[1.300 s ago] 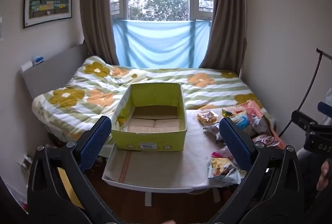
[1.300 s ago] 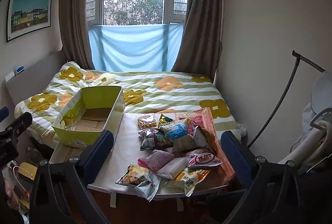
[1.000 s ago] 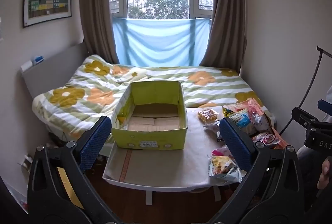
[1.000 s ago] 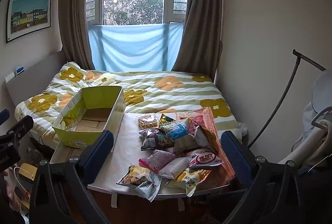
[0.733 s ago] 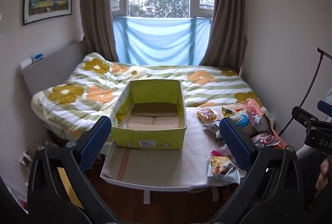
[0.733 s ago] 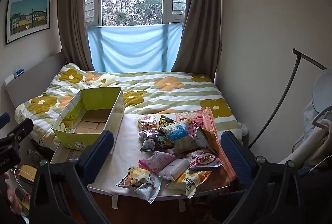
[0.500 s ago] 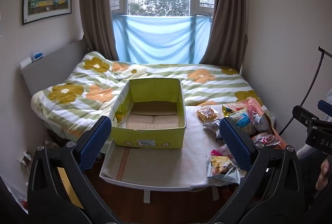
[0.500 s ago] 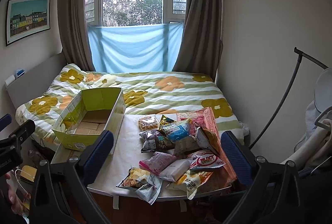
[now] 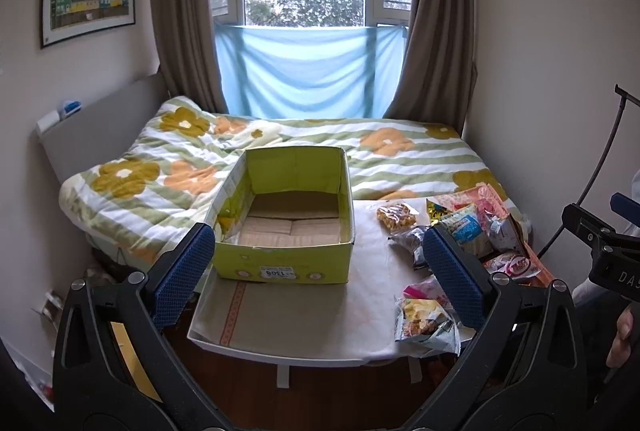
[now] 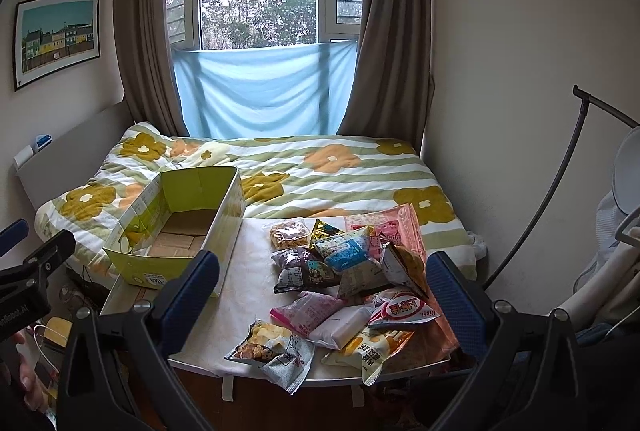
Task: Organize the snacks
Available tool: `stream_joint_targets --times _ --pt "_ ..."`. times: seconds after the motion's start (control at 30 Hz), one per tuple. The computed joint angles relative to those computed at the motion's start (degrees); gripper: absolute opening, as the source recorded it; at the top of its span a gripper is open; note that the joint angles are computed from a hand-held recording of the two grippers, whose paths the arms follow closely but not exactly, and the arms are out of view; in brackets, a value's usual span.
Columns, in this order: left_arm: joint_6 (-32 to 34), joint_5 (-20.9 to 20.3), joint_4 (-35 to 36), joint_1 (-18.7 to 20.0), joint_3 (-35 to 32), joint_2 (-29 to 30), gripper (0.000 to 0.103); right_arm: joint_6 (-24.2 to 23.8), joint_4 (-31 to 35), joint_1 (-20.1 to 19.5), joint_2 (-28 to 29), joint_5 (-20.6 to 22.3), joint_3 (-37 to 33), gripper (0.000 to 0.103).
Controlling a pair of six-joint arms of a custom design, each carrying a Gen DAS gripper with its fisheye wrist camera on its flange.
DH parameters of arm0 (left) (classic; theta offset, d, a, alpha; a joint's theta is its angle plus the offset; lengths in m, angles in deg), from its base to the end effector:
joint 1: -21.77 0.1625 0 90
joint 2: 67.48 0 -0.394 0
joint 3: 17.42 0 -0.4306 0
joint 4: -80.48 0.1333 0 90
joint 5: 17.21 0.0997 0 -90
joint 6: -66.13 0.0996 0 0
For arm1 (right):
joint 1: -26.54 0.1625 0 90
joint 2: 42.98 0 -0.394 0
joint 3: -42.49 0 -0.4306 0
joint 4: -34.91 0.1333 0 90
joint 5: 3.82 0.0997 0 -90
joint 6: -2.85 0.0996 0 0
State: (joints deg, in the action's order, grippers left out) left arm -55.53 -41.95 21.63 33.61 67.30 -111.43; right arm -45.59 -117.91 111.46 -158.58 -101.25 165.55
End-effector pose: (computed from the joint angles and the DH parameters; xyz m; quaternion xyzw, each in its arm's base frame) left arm -0.5424 -0.3423 0.0470 0.0415 0.7505 -0.5151 0.4120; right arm 0.0850 -0.4038 0.4878 0.2985 -0.8323 0.3881 0.2600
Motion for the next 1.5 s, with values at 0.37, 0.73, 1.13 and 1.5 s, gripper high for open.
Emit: stream_joint_targets --times 0.37,0.73,1.13,1.5 --pt "0.27 -0.05 -0.45 0.17 -0.18 0.09 0.103 -0.41 0.63 -0.34 -0.31 0.66 0.16 0.103" --pt "1.37 0.43 -1.78 0.32 0.22 0.01 0.103 -0.84 0.52 -0.46 -0.40 0.60 0.28 0.103" --pt "2.95 0.49 -3.80 0.24 1.30 -0.37 0.103 -1.00 1.09 -0.83 -1.29 1.27 0.74 0.103" --pt "4.51 0.12 -5.38 0.42 2.12 -0.80 0.103 -0.80 0.79 -0.54 -1.10 0.93 0.72 0.103"
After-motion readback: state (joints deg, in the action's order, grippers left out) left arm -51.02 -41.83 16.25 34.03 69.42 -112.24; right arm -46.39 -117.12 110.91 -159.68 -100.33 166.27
